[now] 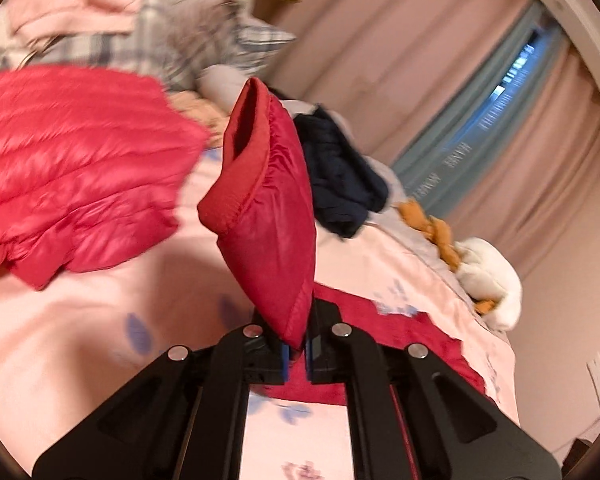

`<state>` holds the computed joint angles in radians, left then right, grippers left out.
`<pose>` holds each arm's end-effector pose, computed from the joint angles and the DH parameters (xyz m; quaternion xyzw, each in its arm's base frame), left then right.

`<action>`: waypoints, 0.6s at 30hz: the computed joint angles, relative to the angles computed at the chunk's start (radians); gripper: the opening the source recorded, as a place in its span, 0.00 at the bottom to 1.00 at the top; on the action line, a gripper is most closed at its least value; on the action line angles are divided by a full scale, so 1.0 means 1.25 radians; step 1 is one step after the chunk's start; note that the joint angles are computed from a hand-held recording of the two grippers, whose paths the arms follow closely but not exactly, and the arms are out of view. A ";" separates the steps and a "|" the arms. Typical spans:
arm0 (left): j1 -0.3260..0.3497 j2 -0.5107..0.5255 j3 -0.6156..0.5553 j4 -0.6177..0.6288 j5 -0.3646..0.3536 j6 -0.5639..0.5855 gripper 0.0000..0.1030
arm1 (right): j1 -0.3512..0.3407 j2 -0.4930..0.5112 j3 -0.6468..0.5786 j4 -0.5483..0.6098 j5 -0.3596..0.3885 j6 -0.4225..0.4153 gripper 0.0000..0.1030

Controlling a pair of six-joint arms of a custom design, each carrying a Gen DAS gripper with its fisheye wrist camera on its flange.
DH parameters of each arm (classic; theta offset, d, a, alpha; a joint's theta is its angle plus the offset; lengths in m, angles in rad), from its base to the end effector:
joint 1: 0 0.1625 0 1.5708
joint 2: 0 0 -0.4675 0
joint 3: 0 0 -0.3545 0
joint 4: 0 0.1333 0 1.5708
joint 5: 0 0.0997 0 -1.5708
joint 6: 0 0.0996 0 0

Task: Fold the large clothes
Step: 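Lift the sleeve and fold it across the jacket body with the left tool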

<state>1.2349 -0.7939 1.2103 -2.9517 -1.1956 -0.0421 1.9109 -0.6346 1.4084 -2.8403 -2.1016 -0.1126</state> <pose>-0.0984 -0.7970 0.3816 0.0418 0.8737 -0.4786 0.0767 0.3312 -0.6875 0.1638 0.1472 -0.9261 0.2641 0.2258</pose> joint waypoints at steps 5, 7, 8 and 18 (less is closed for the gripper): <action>-0.044 -0.002 0.010 0.026 -0.028 0.026 0.04 | -0.009 -0.021 0.024 -0.025 0.011 0.029 0.98; -0.062 0.005 0.008 0.036 -0.020 0.044 0.04 | -0.013 -0.030 0.036 -0.034 0.016 0.041 0.98; -0.074 0.009 0.007 0.044 -0.018 0.054 0.04 | -0.016 -0.036 0.043 -0.038 0.019 0.049 0.98; -0.127 0.070 -0.040 0.129 -0.025 0.078 0.04 | -0.061 -0.105 0.119 -0.090 0.040 0.124 0.98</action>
<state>1.0762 -0.7059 1.1608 -2.7910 -1.2264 0.0558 1.8346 -0.7654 1.5574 -2.9530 -2.0520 0.0419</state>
